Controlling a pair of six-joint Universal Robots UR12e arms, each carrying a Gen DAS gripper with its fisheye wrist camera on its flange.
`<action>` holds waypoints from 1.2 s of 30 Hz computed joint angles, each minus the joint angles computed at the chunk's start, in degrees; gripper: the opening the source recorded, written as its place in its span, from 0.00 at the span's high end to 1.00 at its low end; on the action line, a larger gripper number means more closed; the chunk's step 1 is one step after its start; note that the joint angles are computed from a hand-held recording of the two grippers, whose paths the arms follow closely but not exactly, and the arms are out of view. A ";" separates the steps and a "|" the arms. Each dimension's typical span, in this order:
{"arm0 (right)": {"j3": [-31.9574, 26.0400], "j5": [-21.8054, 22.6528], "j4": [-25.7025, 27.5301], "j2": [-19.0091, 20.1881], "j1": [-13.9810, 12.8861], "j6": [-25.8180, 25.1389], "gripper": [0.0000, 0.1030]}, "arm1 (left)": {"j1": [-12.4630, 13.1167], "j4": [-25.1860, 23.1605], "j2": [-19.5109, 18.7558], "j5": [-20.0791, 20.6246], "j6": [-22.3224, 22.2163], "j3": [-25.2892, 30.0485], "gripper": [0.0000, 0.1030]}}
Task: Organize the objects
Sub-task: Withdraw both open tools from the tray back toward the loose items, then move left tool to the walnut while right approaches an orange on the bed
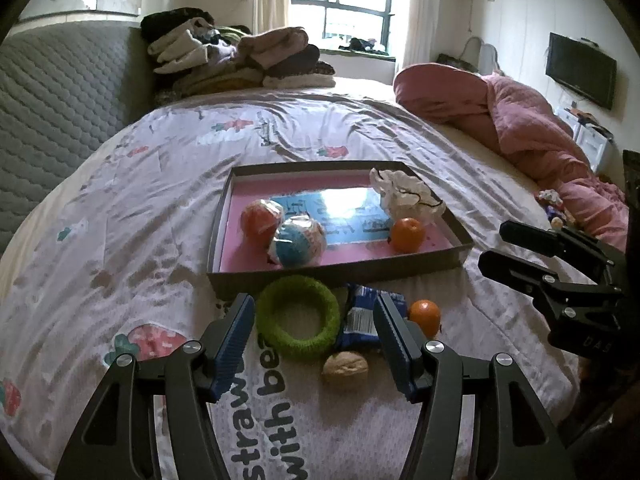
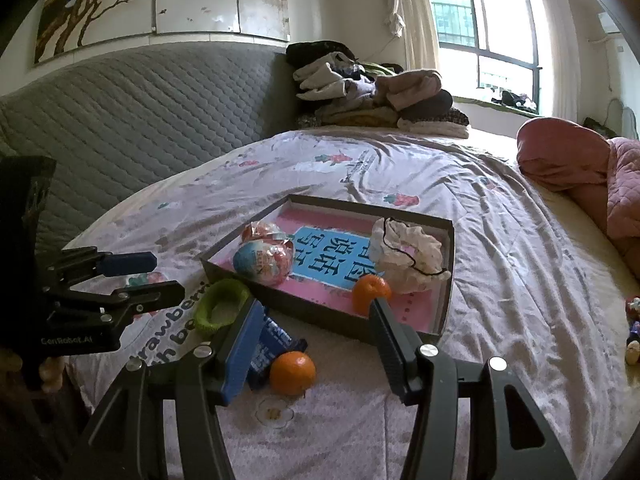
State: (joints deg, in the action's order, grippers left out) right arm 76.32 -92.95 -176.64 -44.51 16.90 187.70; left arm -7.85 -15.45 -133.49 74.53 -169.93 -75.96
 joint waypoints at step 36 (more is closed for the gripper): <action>0.36 0.64 8.49 -0.12 0.64 -5.23 0.47 | -0.58 -5.16 0.57 0.93 5.14 -2.85 0.39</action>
